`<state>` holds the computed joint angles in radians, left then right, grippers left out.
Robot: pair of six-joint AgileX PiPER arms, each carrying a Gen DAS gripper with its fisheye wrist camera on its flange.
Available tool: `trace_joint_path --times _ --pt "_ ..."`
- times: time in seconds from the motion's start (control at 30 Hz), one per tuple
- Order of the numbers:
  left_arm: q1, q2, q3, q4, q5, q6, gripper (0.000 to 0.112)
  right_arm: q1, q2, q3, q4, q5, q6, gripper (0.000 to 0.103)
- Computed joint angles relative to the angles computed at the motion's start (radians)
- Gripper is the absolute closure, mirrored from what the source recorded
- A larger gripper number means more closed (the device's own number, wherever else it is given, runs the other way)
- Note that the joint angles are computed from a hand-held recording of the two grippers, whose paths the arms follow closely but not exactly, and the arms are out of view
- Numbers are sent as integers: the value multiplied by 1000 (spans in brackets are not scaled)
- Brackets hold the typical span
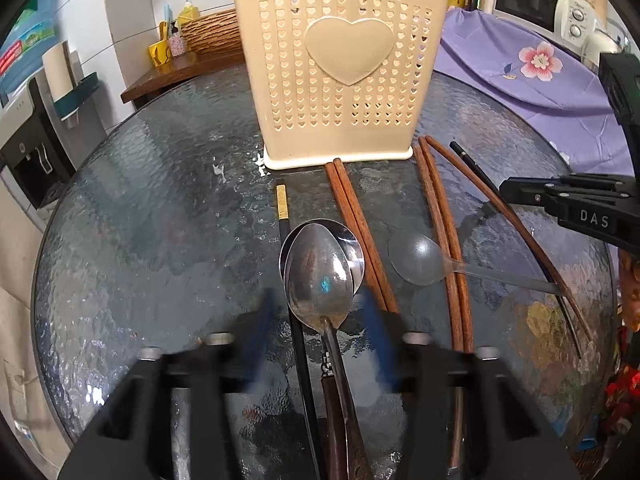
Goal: Organize utensils
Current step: 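Close the left gripper on the metal spoon while the right gripper closes on the wooden chopstick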
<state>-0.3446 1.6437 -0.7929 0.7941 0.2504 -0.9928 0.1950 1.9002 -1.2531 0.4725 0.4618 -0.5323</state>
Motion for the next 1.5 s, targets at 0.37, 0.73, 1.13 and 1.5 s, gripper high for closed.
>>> trace_joint_path --times 0.37,0.73,1.13,1.5 --pt "-45 -6 17 220 22 -227 43 16 11 -28 18 -1 -23 94" --pt "3 -59 67 211 -13 -220 43 46 114 -167 -118 31 86 72" --pt "7 -64 80 205 -20 -211 43 55 207 -316 -201 119 110 79" --pt "-1 -41 53 147 -1 -153 47 50 266 -443 -267 239 172 93"
